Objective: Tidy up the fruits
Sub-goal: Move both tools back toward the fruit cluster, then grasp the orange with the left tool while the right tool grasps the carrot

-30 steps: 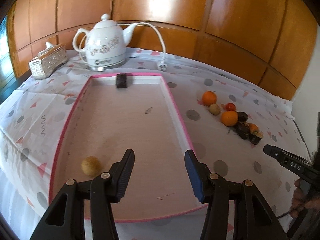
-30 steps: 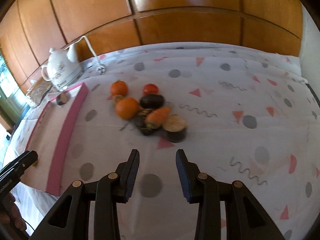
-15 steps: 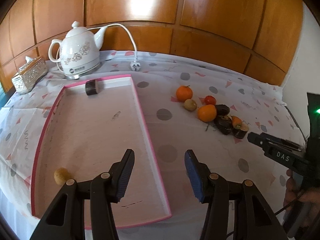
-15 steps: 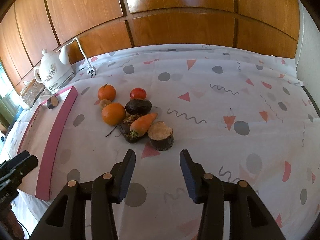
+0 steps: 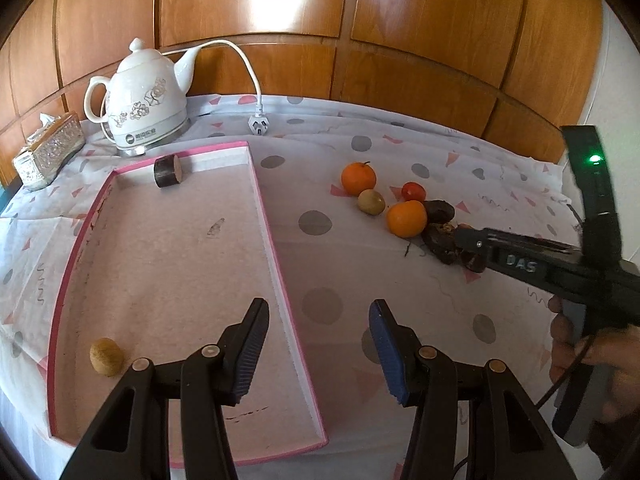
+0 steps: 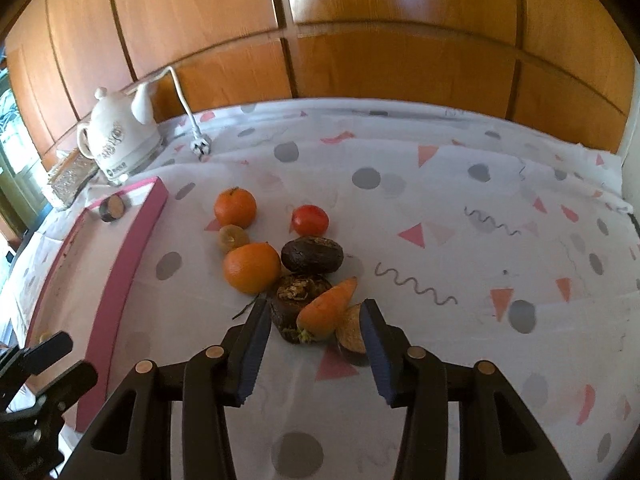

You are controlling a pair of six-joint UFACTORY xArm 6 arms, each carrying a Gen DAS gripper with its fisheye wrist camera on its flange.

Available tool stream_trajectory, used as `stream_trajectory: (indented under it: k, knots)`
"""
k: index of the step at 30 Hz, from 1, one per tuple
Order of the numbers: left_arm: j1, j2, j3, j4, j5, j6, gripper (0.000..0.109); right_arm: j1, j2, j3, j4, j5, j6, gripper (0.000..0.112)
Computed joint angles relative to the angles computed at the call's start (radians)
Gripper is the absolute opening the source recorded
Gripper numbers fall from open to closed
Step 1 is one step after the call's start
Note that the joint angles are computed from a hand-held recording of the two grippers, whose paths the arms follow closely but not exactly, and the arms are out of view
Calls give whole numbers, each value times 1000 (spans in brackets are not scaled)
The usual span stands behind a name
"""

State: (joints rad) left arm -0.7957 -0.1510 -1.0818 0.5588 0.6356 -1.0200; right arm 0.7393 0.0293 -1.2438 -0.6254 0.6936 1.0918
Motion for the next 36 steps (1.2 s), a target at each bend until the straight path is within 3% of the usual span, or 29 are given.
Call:
stream_trajectory:
  k: [2,23,36]
  knots:
    - [0,6,-6,-3,-2,4,53,-2,13,-11,14,16,-19,25]
    - [-5,169,-175,-55,5,44,53,-8,-32,50,-41,-17,4,23]
    - [18,336,-352,-200,-57,151,52,-14,-46,65,-74,-20,12,23]
